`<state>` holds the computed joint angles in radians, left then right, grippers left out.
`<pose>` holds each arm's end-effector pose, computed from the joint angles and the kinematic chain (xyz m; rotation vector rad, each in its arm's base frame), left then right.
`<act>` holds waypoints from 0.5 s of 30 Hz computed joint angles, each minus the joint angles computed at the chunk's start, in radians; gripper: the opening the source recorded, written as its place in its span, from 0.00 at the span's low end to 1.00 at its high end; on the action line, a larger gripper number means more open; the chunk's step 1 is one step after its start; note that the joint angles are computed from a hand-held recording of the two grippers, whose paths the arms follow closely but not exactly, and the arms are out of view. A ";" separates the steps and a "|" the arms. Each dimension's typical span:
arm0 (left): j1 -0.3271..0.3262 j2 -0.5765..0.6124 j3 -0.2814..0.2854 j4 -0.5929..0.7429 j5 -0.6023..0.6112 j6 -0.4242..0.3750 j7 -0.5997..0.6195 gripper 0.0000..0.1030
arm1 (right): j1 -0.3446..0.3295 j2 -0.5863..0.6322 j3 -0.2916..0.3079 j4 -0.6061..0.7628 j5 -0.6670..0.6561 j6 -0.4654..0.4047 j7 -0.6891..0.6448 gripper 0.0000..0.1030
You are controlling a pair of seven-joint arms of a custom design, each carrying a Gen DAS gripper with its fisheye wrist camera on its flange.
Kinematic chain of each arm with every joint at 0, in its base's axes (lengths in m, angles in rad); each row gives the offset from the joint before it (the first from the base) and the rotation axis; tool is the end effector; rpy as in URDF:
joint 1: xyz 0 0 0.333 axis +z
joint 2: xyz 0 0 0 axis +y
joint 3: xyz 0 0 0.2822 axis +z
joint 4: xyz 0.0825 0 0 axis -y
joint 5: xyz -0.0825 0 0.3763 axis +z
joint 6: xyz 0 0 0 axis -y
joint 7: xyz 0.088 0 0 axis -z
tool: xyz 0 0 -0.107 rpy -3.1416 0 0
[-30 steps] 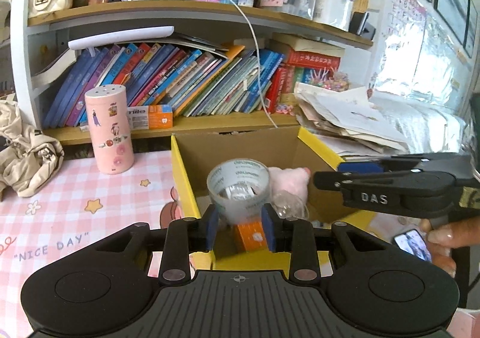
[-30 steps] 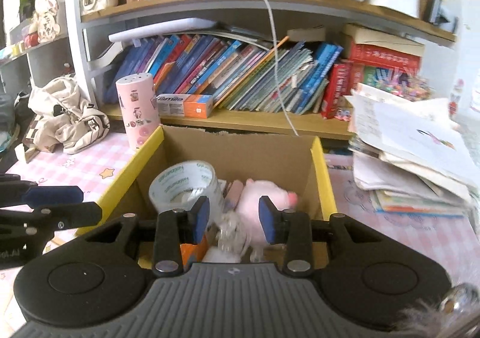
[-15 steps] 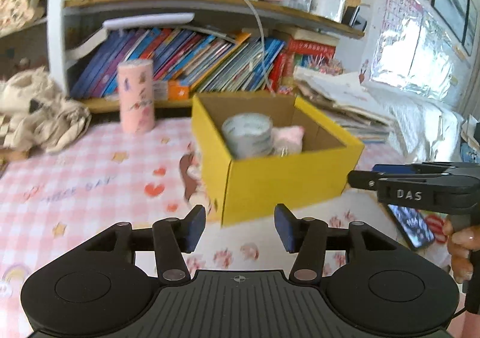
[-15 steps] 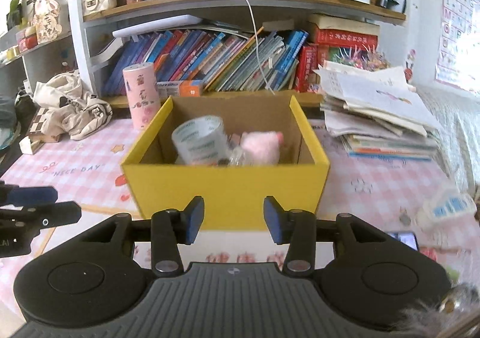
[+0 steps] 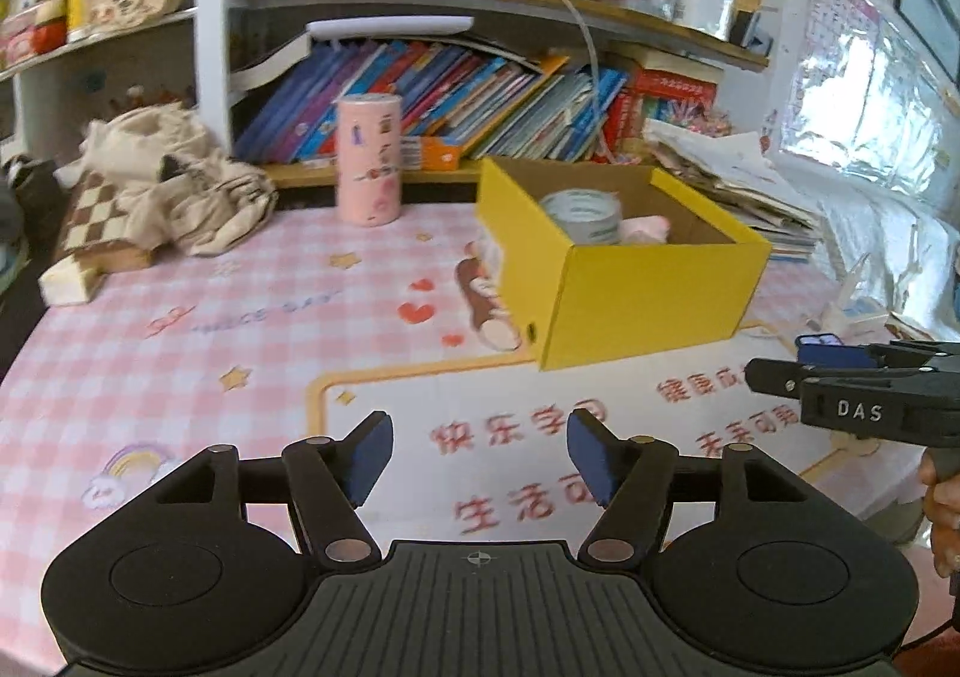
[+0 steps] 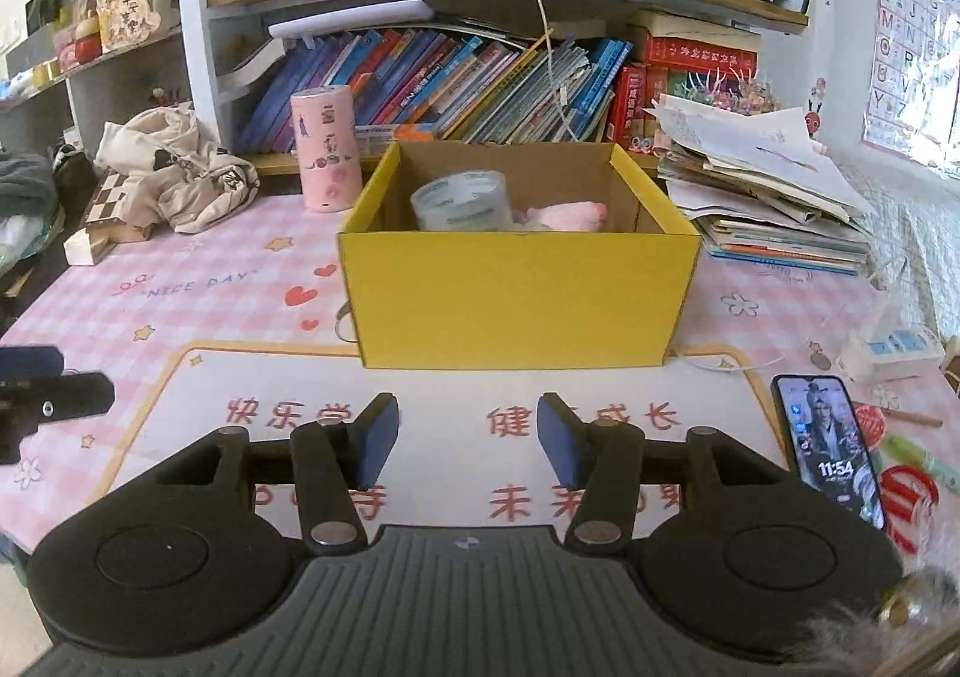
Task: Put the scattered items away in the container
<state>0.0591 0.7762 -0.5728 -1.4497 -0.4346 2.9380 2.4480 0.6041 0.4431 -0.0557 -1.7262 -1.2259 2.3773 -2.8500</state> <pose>0.7002 -0.2401 0.3369 -1.1024 2.3331 -1.2266 0.5709 0.3412 0.3286 -1.2882 2.0409 -1.0203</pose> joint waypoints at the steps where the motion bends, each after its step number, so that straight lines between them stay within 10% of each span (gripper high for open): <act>1: 0.008 -0.004 -0.002 -0.009 -0.005 0.004 -0.001 0.64 | 0.005 0.010 0.002 0.015 0.001 -0.010 -0.005 0.51; 15: 0.124 -0.053 -0.078 -0.141 -0.026 0.082 0.017 0.75 | 0.100 0.129 -0.013 0.191 0.055 -0.131 -0.100 0.85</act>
